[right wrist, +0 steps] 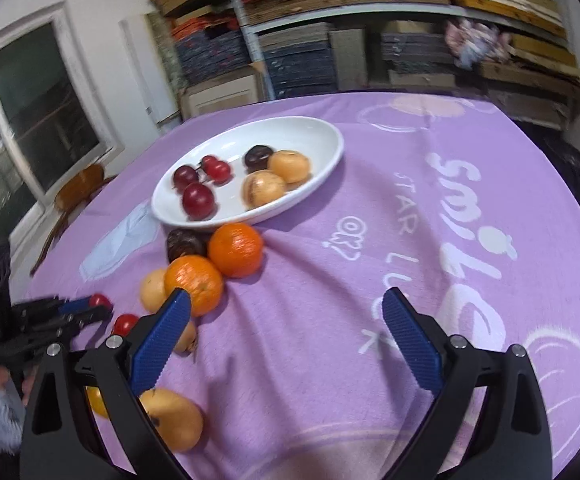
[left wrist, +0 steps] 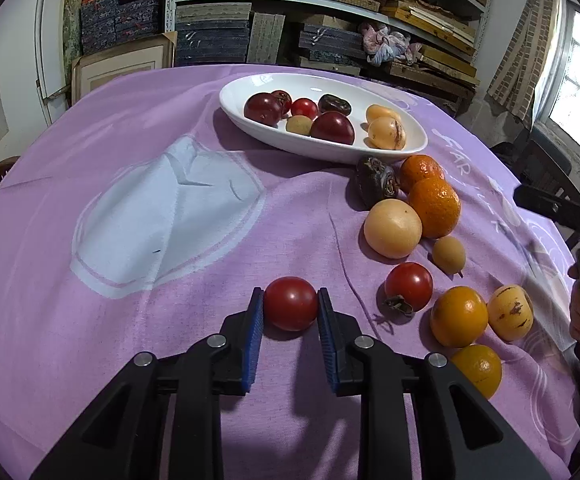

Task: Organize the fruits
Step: 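Grasp the red tomato with the left tool while the right tool grasps a pale yellow round fruit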

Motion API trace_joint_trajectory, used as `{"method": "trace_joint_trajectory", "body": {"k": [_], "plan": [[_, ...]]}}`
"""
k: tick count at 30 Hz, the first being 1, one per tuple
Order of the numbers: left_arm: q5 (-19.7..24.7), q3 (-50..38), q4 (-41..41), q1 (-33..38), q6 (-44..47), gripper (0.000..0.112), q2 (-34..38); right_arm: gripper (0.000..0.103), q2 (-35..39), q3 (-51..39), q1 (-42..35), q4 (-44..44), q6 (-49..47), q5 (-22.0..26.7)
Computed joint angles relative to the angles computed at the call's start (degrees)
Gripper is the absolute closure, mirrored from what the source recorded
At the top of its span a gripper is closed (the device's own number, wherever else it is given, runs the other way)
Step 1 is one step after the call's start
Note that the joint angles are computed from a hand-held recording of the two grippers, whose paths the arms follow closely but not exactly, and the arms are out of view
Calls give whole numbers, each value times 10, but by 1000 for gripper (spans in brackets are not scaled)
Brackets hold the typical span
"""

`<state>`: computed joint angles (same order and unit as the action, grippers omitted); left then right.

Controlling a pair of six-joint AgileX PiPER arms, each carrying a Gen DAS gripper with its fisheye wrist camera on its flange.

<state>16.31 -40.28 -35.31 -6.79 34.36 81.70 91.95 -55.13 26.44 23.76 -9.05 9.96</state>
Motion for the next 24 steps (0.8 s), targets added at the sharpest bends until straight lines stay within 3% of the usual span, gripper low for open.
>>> {"method": "trace_joint_trajectory", "body": {"k": [3, 5, 7, 10, 16, 24], "plan": [[-1, 1, 4, 6, -12, 86, -1, 9, -29, 6, 49, -86, -23, 26], [3, 0, -8, 11, -4, 86, -1, 9, -40, 16, 74, -53, -107, 41], [6, -2, -10, 13, 0, 86, 1, 10, -37, 19, 98, -60, -129, 52], [5, -1, -10, 10, 3, 86, 0, 29, -23, 14, 107, -17, -186, 79], [4, -1, -6, 8, -1, 86, 0, 42, -4, 2, 119, -3, -208, 106], [5, -1, -4, 8, -2, 85, 0, 46, 6, -2, 97, 68, -279, 123]]}}
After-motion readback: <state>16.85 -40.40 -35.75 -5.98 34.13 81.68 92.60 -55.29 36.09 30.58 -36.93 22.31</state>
